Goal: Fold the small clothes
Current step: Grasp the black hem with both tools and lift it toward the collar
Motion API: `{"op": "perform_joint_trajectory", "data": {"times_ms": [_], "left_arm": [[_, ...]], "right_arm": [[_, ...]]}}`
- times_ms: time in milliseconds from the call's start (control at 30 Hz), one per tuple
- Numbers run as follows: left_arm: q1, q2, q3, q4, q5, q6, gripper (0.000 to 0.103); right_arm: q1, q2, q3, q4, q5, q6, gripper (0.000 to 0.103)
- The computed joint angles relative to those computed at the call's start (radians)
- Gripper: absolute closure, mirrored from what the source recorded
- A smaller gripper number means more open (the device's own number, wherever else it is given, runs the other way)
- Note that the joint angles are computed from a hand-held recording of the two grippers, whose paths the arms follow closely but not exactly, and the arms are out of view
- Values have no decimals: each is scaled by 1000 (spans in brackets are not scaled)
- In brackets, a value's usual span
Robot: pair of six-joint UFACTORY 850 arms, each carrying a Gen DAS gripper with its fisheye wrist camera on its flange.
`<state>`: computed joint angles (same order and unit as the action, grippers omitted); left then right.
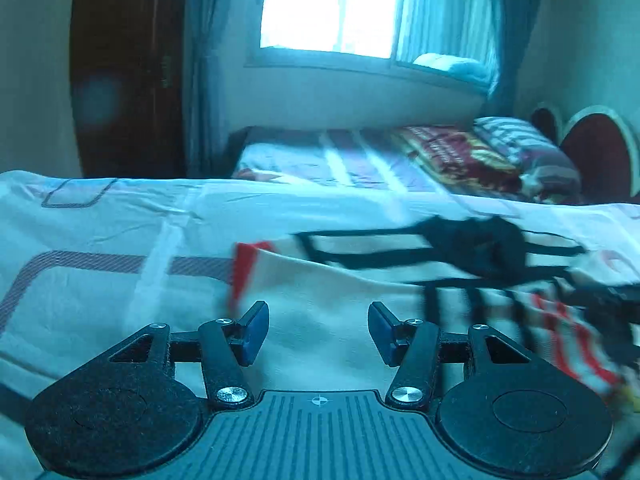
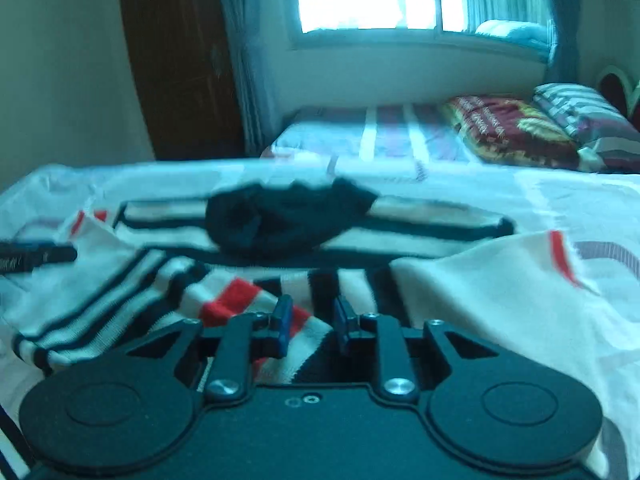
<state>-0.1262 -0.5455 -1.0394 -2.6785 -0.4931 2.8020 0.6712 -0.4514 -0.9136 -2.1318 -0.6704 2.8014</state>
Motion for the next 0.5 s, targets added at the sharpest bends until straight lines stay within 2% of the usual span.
{"op": "perform_joint_trajectory", "data": {"times_ms": [100, 133, 167, 233, 267, 300, 333, 367, 433, 467, 500], "left_arm": [[-42, 2, 20, -59, 32, 78, 49], [-54, -9, 21, -113, 52, 131, 49], [-59, -7, 36, -165, 30, 195, 49], [-55, 21, 57, -170, 42, 210, 49], [-48, 44, 80, -162, 18, 200, 49], [-37, 74, 119, -140, -27, 180, 49], [-28, 90, 139, -110, -41, 159, 49], [-25, 93, 143, -105, -23, 165, 49], [-29, 60, 123, -139, 34, 238, 48], [-26, 58, 131, -150, 9, 270, 43], [-24, 57, 126, -147, 17, 262, 43]], "right_arm": [[15, -14, -20, -23, 33, -34, 79], [15, -28, -40, 22, 66, -94, 78], [13, -42, -54, 71, 90, -150, 78], [19, -26, -44, 129, 74, -200, 79], [27, -9, -32, 165, 50, -216, 78], [39, 11, -7, 165, 5, -203, 77], [50, 25, 17, 153, -37, -186, 76], [58, 32, 34, 153, -55, -193, 74], [55, 3, 18, 232, -27, -301, 74], [54, -7, 17, 251, -30, -320, 73], [55, -3, 26, 235, -36, -296, 73]]}}
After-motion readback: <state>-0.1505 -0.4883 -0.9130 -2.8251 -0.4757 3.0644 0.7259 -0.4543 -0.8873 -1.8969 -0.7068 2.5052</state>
